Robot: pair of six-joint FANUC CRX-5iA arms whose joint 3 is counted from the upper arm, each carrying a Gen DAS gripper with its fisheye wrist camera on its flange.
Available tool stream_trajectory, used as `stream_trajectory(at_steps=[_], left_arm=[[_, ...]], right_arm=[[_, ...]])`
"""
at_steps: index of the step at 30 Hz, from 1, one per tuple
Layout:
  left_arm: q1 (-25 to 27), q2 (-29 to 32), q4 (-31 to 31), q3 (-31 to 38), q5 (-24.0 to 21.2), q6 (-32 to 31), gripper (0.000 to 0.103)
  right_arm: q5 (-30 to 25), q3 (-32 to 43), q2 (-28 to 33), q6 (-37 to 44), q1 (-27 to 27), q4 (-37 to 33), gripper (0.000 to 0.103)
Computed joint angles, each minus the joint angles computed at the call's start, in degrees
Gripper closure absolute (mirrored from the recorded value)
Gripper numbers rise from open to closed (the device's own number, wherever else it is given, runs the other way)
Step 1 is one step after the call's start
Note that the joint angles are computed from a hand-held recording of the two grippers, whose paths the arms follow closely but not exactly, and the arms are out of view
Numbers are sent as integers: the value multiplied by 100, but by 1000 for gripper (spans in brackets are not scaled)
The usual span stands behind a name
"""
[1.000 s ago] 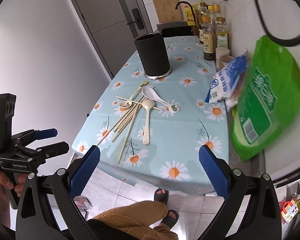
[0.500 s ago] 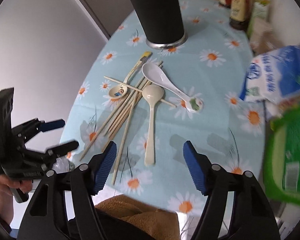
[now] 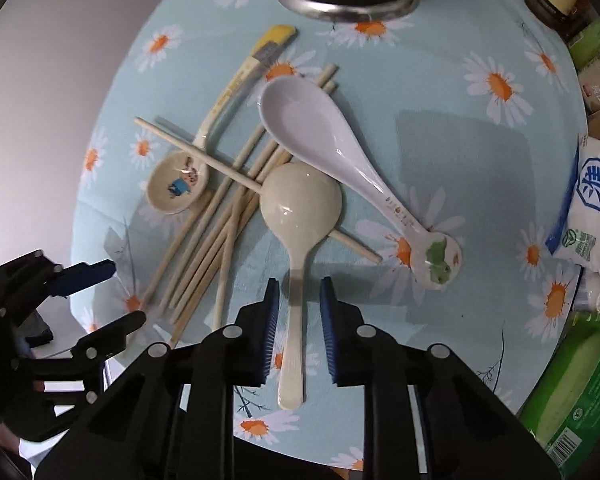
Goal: Organize utensils
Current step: 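Grasp a plain white spoon with the right tool while the left tool grasps a chopstick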
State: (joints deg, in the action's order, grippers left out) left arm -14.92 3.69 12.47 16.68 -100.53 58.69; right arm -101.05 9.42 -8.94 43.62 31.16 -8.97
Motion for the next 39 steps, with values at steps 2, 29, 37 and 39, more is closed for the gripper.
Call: stream_trajectory(at_steps=[2, 29, 37, 39], left_arm=[[-67, 97, -72, 99, -42, 26, 61], [-1245, 798, -1255, 1077, -540, 380, 91], [-1070, 758, -1097, 960, -546, 304, 99], [-1018, 648, -1058, 815, -489, 303, 99]], right_arm=[[-37, 47, 114, 39, 73, 105, 87], [205, -203, -935, -697, 528, 439, 95], [269, -334, -1123, -992, 804, 557, 95], [286, -345, -1133, -997, 811, 563, 95]])
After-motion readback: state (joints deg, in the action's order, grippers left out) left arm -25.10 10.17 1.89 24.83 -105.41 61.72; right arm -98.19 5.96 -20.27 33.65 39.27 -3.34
